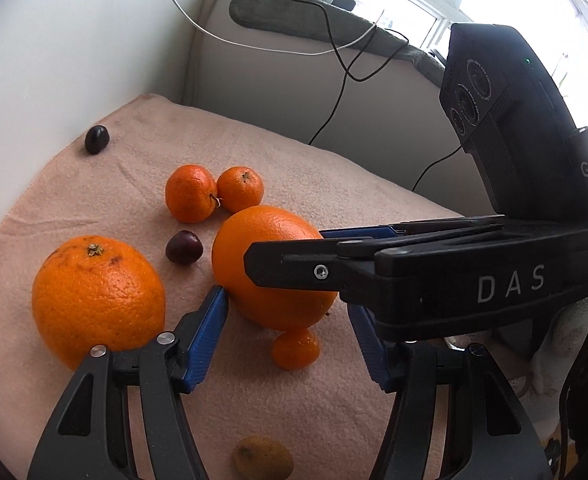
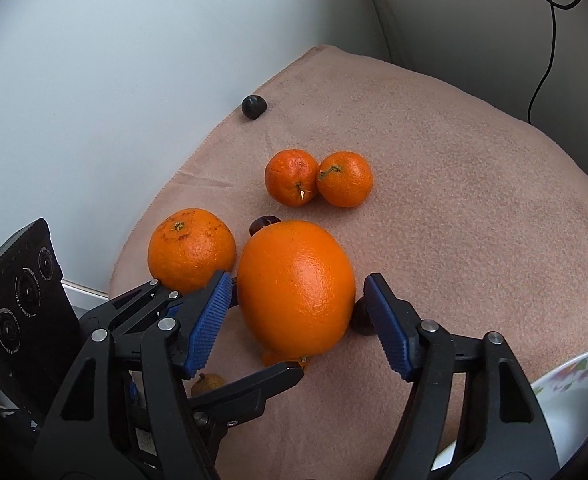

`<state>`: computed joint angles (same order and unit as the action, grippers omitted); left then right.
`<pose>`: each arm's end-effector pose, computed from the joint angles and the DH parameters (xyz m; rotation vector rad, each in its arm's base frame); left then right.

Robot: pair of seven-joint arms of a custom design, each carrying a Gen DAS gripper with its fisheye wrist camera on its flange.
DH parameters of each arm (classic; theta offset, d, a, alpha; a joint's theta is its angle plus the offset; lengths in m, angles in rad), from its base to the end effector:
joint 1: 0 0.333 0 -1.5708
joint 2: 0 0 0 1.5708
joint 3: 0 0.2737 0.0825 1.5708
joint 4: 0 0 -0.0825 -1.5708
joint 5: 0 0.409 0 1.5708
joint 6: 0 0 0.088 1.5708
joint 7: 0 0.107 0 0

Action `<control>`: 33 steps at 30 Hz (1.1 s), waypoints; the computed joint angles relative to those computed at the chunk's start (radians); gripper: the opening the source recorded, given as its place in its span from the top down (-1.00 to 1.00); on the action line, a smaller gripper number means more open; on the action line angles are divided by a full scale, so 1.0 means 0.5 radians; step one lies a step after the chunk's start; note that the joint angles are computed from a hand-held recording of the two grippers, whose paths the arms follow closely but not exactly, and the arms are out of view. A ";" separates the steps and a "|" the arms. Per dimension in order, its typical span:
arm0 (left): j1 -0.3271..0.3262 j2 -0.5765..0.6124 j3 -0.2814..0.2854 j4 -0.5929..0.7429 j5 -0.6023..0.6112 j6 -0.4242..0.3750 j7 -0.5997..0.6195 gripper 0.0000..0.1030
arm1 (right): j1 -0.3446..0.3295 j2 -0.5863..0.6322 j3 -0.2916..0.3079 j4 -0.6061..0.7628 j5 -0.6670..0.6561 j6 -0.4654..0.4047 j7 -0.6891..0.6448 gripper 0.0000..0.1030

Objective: Organize fruits
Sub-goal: 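Close the right gripper on the large orange and lift it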

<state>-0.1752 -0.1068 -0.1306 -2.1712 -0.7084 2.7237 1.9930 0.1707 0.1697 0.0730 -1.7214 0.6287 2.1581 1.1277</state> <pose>0.5629 -0.1538 0.4541 -1.7823 2.1233 -1.1222 0.6326 0.1793 0.4663 -2.1024 1.3967 0.2178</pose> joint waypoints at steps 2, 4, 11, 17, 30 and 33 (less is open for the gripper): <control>-0.001 0.007 -0.010 0.001 0.037 0.024 -0.020 -0.18 | 0.017 -0.002 0.003 -0.002 -0.054 0.023 0.012 -0.33; 0.000 0.015 -0.015 0.006 0.061 0.040 -0.035 -0.18 | 0.029 -0.012 0.003 -0.012 -0.097 0.046 0.031 -0.32; -0.005 0.014 -0.017 0.000 0.072 0.073 -0.062 -0.06 | 0.031 -0.092 -0.007 -0.100 -0.092 0.092 0.056 -0.29; -0.037 -0.056 -0.011 -0.060 0.073 0.127 -0.037 -0.07 | 0.037 -0.206 -0.026 -0.201 -0.054 0.132 0.040 -0.28; -0.194 -0.254 0.035 -0.175 -0.033 0.210 0.070 -0.07 | 0.085 -0.594 -0.114 -0.563 0.011 0.289 0.046 -0.28; -0.252 -0.275 0.045 -0.188 -0.059 0.233 0.095 -0.06 | 0.090 -0.706 -0.146 -0.672 0.002 0.324 0.057 -0.28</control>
